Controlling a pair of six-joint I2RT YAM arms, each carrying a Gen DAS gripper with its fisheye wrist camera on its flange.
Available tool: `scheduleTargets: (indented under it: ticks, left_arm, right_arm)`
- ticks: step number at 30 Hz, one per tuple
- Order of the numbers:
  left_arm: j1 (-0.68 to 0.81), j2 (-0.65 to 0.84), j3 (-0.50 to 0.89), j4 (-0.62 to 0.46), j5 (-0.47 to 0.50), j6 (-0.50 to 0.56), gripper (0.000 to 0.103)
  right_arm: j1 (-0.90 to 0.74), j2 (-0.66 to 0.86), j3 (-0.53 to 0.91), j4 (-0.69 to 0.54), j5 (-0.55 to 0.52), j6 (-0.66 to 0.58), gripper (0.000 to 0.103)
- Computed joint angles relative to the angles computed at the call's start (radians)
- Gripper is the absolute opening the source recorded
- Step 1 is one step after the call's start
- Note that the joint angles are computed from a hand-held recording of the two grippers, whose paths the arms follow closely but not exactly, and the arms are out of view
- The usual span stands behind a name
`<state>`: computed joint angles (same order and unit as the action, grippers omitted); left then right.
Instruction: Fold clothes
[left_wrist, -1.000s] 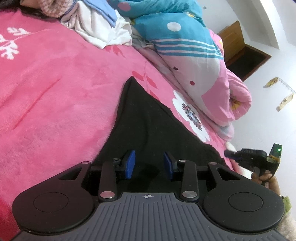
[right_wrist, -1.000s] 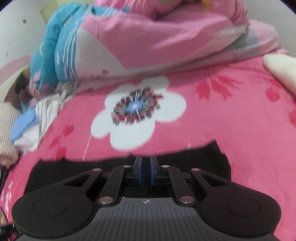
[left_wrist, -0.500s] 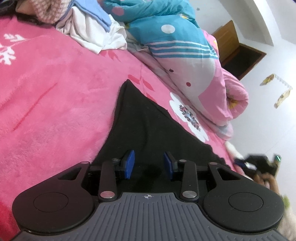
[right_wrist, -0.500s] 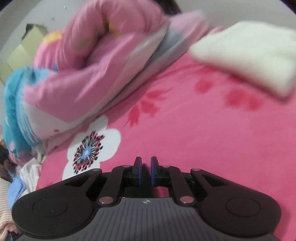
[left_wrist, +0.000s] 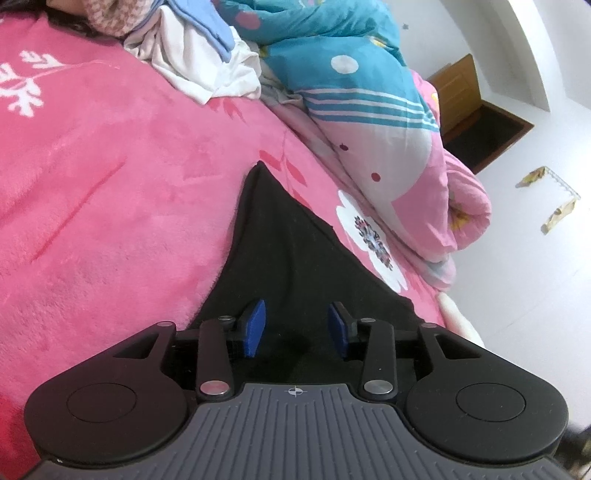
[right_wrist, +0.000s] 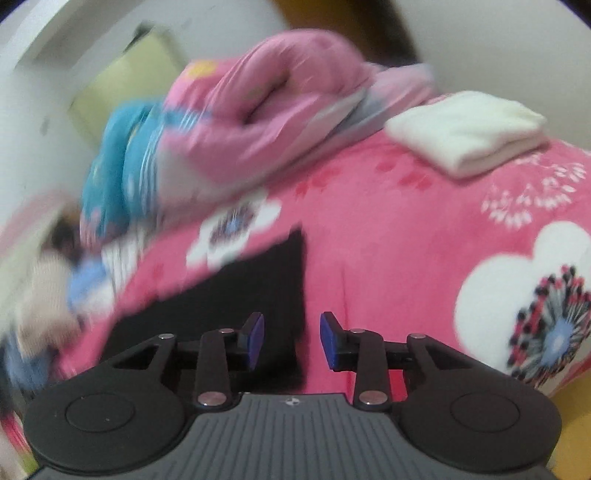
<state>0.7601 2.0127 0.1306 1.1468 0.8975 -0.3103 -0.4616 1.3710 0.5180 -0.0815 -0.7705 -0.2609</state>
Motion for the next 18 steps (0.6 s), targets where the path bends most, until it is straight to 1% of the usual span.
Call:
scheduleTargets:
  ticks: [1, 4, 5, 6, 8, 10, 12, 13, 17, 18]
  left_arm:
    - [0.002, 0.01, 0.004, 0.005, 0.004, -0.005, 0.038]
    - [0.014, 0.016, 0.017, -0.012, 0.025, 0.008, 0.038]
    - [0.017, 0.021, 0.018, -0.011, 0.029, 0.013, 0.038]
    - [0.02, 0.026, 0.018, -0.008, 0.033, 0.018, 0.038]
    - [0.021, 0.028, 0.015, 0.0, 0.031, 0.015, 0.038]
    - [0.015, 0.025, 0.008, 0.013, 0.018, 0.003, 0.038]
    - [-0.008, 0.02, -0.003, 0.037, -0.015, -0.005, 0.038]
    - [-0.02, 0.017, -0.009, 0.048, -0.033, -0.008, 0.038]
    - [-0.069, 0.014, -0.022, 0.085, -0.102, -0.009, 0.038]
    - [-0.078, 0.013, -0.023, 0.09, -0.114, -0.008, 0.038]
  right_arm:
    - [0.022, 0.001, -0.051, 0.063, 0.013, -0.04, 0.035]
    - [0.065, 0.075, -0.137, 0.235, 0.009, -0.159, 0.035]
    - [0.062, 0.112, -0.143, 0.282, -0.012, -0.194, 0.035]
    - [0.054, 0.156, -0.135, 0.304, -0.047, -0.232, 0.035]
    - [0.056, 0.279, -0.055, 0.276, -0.11, -0.292, 0.038]
    - [0.069, 0.365, -0.007, 0.32, -0.134, -0.254, 0.039]
    - [0.083, 0.452, 0.037, 0.387, -0.158, -0.2, 0.04]
    - [0.085, 0.493, 0.064, 0.399, -0.178, -0.187, 0.04]
    - [0.073, 0.592, 0.15, 0.337, -0.249, -0.232, 0.038]
    - [0.071, 0.614, 0.171, 0.318, -0.264, -0.246, 0.033]
